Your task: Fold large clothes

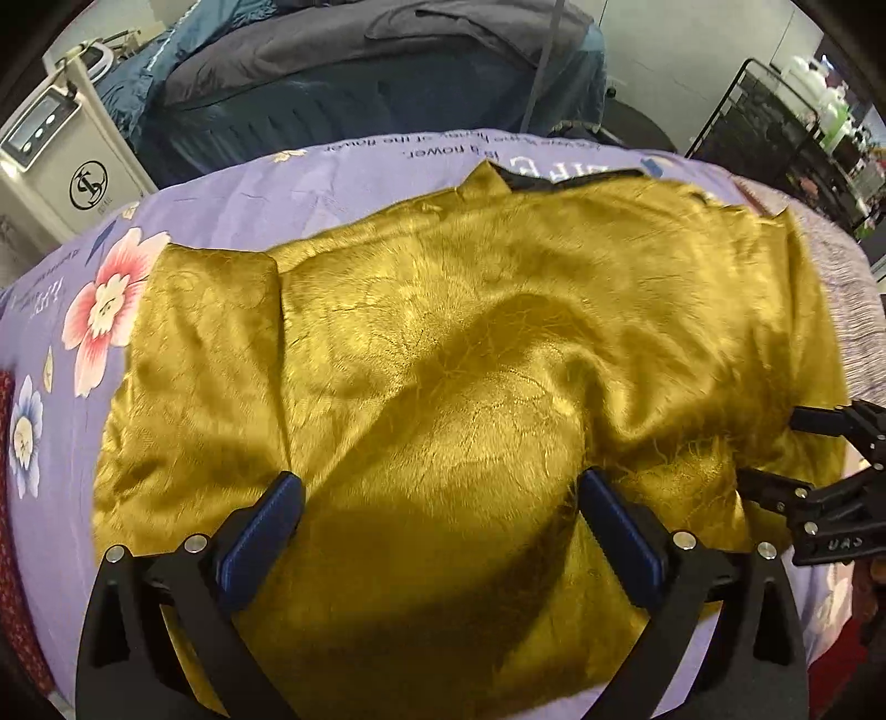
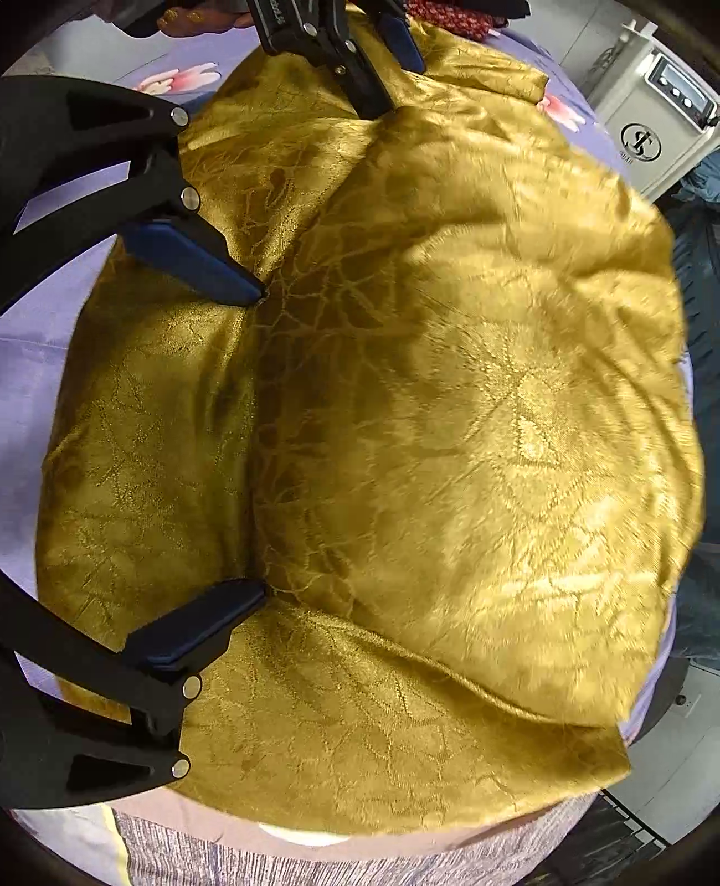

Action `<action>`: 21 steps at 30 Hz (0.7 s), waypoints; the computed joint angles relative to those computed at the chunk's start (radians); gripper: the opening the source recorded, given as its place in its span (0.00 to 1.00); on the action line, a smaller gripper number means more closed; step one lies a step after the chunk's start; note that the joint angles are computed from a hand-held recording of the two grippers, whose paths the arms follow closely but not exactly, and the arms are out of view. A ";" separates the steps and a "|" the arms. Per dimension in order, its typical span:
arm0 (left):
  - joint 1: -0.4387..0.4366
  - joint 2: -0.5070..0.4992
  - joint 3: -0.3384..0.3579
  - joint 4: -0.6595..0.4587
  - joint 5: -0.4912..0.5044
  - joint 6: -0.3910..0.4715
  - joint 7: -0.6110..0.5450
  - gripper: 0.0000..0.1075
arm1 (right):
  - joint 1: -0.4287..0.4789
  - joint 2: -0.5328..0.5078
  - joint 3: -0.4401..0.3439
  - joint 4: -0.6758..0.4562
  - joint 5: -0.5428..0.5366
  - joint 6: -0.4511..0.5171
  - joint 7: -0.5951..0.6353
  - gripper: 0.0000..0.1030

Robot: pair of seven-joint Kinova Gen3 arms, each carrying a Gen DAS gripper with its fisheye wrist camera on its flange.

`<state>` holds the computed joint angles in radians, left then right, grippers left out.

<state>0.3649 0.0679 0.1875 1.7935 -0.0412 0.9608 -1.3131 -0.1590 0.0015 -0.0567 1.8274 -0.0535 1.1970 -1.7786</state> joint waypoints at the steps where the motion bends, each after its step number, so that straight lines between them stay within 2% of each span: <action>1: -0.009 -0.039 -0.006 0.015 0.024 0.002 -0.017 0.90 | -0.003 -0.025 -0.004 0.008 0.009 -0.005 -0.007 0.95; 6: -0.051 -0.186 -0.020 0.085 0.060 0.021 -0.021 0.90 | -0.005 -0.161 -0.017 0.067 0.030 -0.023 -0.044 0.95; 10: -0.109 -0.252 -0.035 0.118 0.043 0.054 -0.012 0.90 | 0.029 -0.272 0.002 0.117 0.024 -0.052 -0.070 0.95; 13: -0.150 -0.247 -0.046 0.112 0.038 0.067 0.002 0.90 | 0.078 -0.319 0.066 0.126 0.016 -0.049 -0.047 0.95; 17: -0.186 -0.256 -0.081 0.110 0.057 0.051 0.001 0.90 | 0.156 -0.318 0.148 0.113 -0.008 -0.026 -0.019 0.95; 20: -0.221 -0.230 -0.029 0.114 -0.010 0.055 0.044 0.90 | 0.195 -0.322 0.161 0.111 -0.016 -0.027 -0.012 0.95; 21: -0.221 -0.222 -0.031 0.118 -0.013 0.055 0.049 0.90 | 0.204 -0.326 0.164 0.112 -0.021 -0.024 -0.009 0.95</action>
